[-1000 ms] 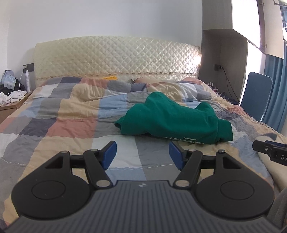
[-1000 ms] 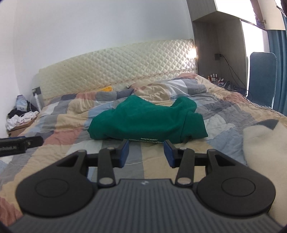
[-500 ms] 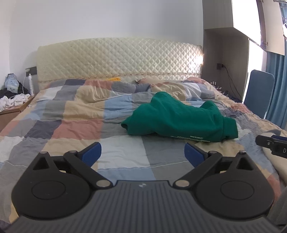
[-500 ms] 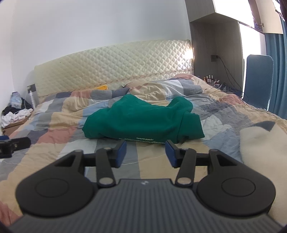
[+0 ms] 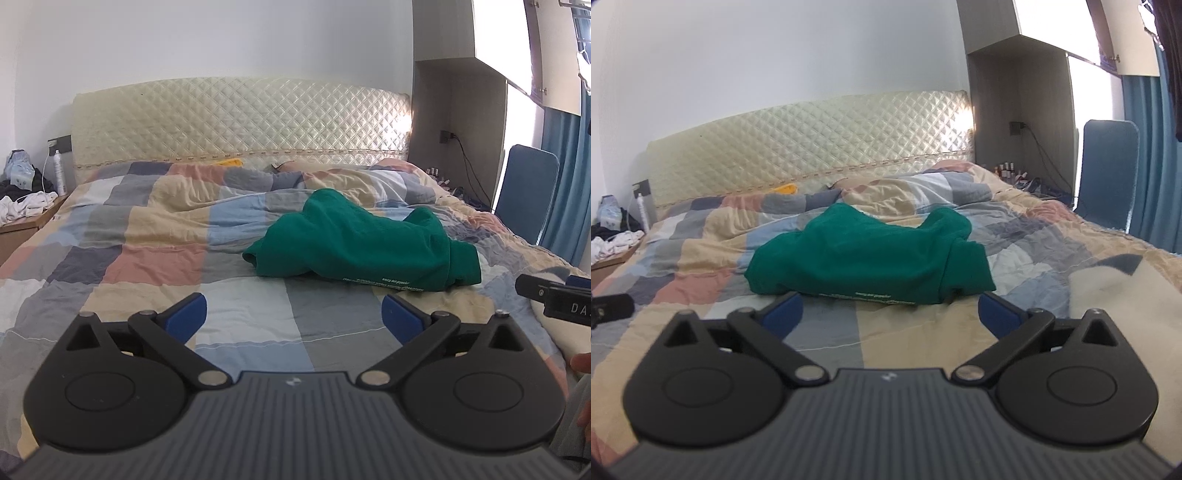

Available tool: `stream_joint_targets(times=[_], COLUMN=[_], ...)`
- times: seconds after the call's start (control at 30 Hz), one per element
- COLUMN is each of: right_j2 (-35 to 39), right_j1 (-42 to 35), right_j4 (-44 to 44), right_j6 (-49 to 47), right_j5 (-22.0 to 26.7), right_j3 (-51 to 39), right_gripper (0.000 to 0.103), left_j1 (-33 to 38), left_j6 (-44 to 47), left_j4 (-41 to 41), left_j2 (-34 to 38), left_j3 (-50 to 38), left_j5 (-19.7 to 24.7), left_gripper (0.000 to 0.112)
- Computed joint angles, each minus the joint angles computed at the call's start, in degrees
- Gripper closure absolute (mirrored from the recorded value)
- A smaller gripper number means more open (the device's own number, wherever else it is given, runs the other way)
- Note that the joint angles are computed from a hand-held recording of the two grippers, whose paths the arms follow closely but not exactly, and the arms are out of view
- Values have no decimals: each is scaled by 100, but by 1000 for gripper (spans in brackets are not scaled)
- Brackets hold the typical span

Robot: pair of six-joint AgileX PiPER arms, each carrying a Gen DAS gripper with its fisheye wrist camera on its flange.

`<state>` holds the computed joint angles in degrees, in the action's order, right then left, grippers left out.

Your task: Fold large clothes

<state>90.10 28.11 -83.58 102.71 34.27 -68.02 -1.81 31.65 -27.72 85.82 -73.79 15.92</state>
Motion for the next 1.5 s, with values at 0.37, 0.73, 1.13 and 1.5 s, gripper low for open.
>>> stream_joint_targets(times=[0.37,0.73,1.13,1.5], right_j2=[9,-4,14,13], right_j1=[4,-25,11,42], right_j4=[-116,-105,-150,-164], right_j6=[60,103,153,176], right_j5=[-53,-137,-90,-48], right_j3=[12,33,17,20], right_gripper=[0,0,0,0], left_j1=[118,197,103,-8], left_j6=[166,434,172,-282], left_j4=[-242,-529,-245,119], left_j2=[73,106,68,3], left_j3=[-113,-117,-59,18], left_j5=[207,198,118,-25], left_gripper=[10,10,9,9])
